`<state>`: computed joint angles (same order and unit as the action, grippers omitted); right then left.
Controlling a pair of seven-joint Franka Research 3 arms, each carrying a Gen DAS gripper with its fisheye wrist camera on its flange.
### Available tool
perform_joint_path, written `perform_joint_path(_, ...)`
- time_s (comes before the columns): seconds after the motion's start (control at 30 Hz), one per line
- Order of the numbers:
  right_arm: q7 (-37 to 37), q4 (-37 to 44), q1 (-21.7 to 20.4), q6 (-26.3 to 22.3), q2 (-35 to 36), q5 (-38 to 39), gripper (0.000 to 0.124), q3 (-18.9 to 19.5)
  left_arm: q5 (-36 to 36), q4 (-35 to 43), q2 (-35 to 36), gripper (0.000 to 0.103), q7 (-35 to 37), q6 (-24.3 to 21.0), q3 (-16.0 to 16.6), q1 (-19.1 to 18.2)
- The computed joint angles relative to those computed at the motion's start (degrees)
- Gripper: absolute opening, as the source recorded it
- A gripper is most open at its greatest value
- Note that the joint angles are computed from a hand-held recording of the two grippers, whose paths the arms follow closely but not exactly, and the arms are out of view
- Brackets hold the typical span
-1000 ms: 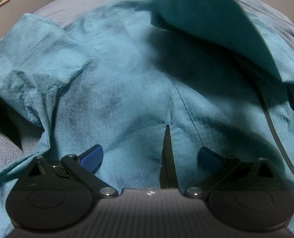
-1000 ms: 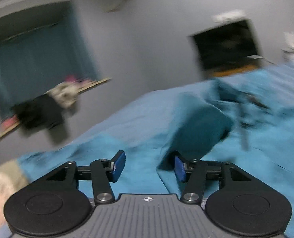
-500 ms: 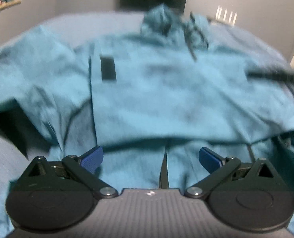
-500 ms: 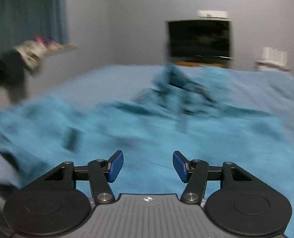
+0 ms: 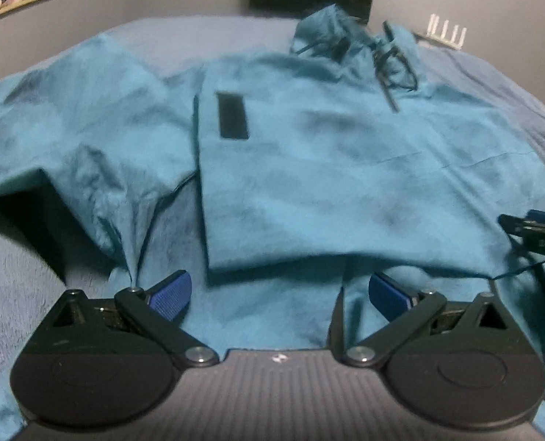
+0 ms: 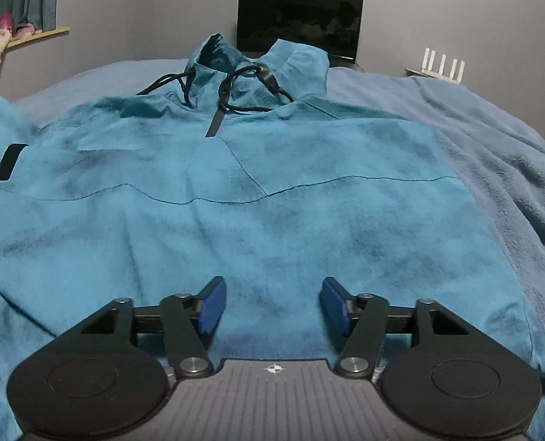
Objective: Fold large clothes
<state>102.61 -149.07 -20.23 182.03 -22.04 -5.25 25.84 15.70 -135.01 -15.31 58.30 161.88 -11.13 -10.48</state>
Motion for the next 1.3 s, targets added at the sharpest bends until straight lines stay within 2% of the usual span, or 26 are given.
perform_joint_path(0.03, -0.17, -0.32, 1.29, -0.83, -0.85, 0.49, 0.072, -1.16, -0.65, -0.25, -0.17, 0.103, 0.34, 0.10, 0.36, -0.31)
perform_joint_path(0.1, -0.65, -1.59, 6.10, -2.12, -3.41, 2.33, 0.089, -5.23, -1.58, -1.24, -0.91, 0.103, 0.67, 1.27, 0.79, -0.66)
perform_joint_path(0.17, -1.14, -2.94, 9.82, -1.18, -5.77, 4.08, 0.093, -8.08, -2.53, -2.44, -1.79, 0.103, 0.84, 2.93, 1.23, -1.01)
perform_joint_path(0.23, -1.81, -4.84, 10.52, 1.03, -8.77, 5.16, 0.098, -8.10, -3.28, -3.44, -2.62, 0.103, 0.77, 4.34, 1.52, -1.19)
perform_joint_path(0.3, -1.71, -6.47, 8.27, 1.96, -12.68, 6.16, 0.101, -5.06, -3.63, -4.39, -3.75, 0.103, 0.28, 5.34, 1.53, -1.06)
perform_joint_path(0.37, -2.70, -8.63, 9.64, 4.05, -16.03, 7.62, 0.102, -5.72, -1.45, -4.75, -5.22, 0.103, -2.93, 4.89, -0.58, 1.36)
perform_joint_path(0.43, -4.45, -10.50, 13.47, 4.80, -18.74, 9.31, 0.102, -8.96, 1.67, -4.91, -7.08, 0.103, -7.15, 3.70, -3.03, 4.06)
perform_joint_path(0.5, -6.44, -11.80, 17.65, 3.98, -20.76, 10.86, 0.102, -12.70, 3.77, -5.57, -9.56, 0.103, -10.94, 3.19, -4.11, 5.52)
perform_joint_path(0.57, -8.56, -12.35, 21.82, 2.56, -21.95, 12.44, 0.102, -16.47, 6.32, -7.15, -12.66, 0.103, -15.93, 4.83, -5.67, 8.22)
perform_joint_path(0.63, -9.31, -12.65, 22.97, 3.09, -21.92, 14.16, 0.102, -17.19, 8.16, -7.87, -15.26, 0.103, -20.64, 4.71, -6.99, 10.94)
perform_joint_path(0.67, -9.68, -12.79, 22.95, 4.24, -21.47, 14.77, 0.102, -16.91, 7.90, -7.59, -16.27, 0.103, -21.88, 3.05, -6.36, 10.94)
perform_joint_path(0.77, -9.97, -12.54, 19.90, 4.08, -21.23, 16.02, 0.102, -12.97, 2.51, -6.95, -16.83, 0.103, -17.21, 1.54, 2.27, 4.88)
perform_joint_path(0.83, -11.35, -12.62, 21.60, 4.15, -20.89, 16.12, 0.102, -13.89, 1.77, -7.28, -18.02, 0.103, -18.54, 2.72, 3.16, 7.21)
perform_joint_path(0.93, -15.63, -12.65, 29.52, 3.51, -20.33, 16.18, 0.102, -20.81, 2.89, -5.94, -17.95, 0.103, -19.13, 3.29, 3.84, 12.25)
perform_joint_path(1.0, -17.59, -12.31, 32.32, 2.87, -20.00, 16.85, 0.102, -22.98, 3.91, -3.90, -16.47, 0.103, -18.01, 2.64, 4.79, 14.90)
perform_joint_path(1.07, -19.05, -11.93, 33.96, 2.55, -19.43, 17.67, 0.102, -24.03, 4.29, -0.93, -13.90, 0.103, -16.59, 1.04, 6.14, 17.06)
perform_joint_path(1.17, -20.75, -11.21, 35.79, 2.12, -18.20, 18.94, 0.102, -25.04, 6.19, 2.73, -10.80, 0.103, -19.31, -2.04, 5.75, 22.37)
perform_joint_path(1.23, -21.44, -10.74, 35.72, 2.32, -17.15, 19.56, 0.102, -24.54, 6.26, 3.89, -9.05, 0.103, -20.42, -2.88, 6.70, 23.58)
perform_joint_path(1.3, -21.95, -10.41, 35.67, 2.93, -16.14, 20.12, 0.102, -24.21, 2.20, 4.96, -6.88, 0.103, -17.34, -3.25, 10.31, 21.28)
